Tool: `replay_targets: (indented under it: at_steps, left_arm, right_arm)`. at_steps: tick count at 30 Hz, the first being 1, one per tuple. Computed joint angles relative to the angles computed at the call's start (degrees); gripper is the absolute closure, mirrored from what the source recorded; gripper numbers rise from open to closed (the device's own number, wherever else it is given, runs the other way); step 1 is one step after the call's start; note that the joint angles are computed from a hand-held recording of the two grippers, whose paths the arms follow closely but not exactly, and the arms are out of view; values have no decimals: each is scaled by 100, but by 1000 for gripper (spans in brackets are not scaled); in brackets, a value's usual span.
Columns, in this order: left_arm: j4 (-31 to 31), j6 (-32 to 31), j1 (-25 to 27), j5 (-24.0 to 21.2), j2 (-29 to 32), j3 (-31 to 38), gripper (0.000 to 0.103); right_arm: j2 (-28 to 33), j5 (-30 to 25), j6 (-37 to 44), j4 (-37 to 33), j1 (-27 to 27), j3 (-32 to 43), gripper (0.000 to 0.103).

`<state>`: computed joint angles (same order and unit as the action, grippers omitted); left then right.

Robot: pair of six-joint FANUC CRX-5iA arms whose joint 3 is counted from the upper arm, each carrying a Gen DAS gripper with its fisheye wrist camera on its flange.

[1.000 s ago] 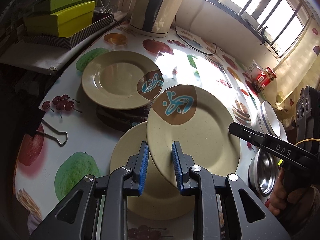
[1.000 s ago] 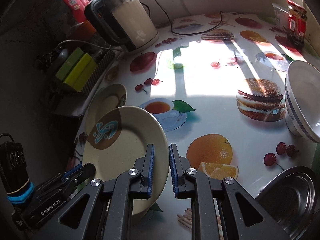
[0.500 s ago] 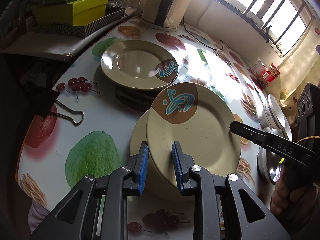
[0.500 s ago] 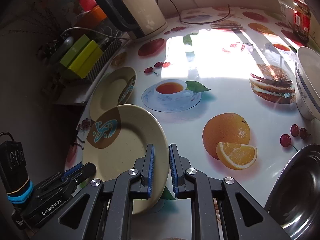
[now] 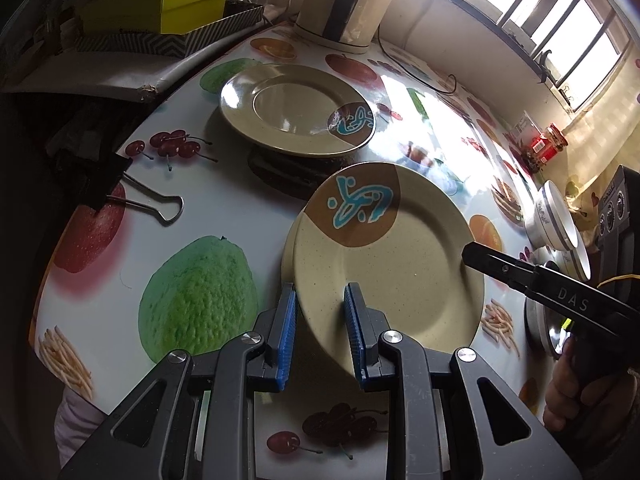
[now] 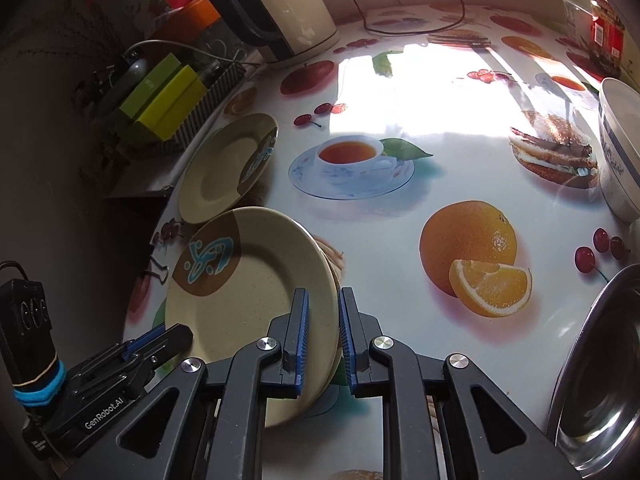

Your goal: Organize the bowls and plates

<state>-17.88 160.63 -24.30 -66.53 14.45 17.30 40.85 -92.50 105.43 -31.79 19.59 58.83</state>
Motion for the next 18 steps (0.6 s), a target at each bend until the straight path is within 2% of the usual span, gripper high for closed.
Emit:
replay_targets:
  at_steps: [18]
  left_arm:
    - [-115, 39, -76, -234, 98, 152, 78]
  right_arm:
    - [-152, 194, 89, 136, 69, -328, 88]
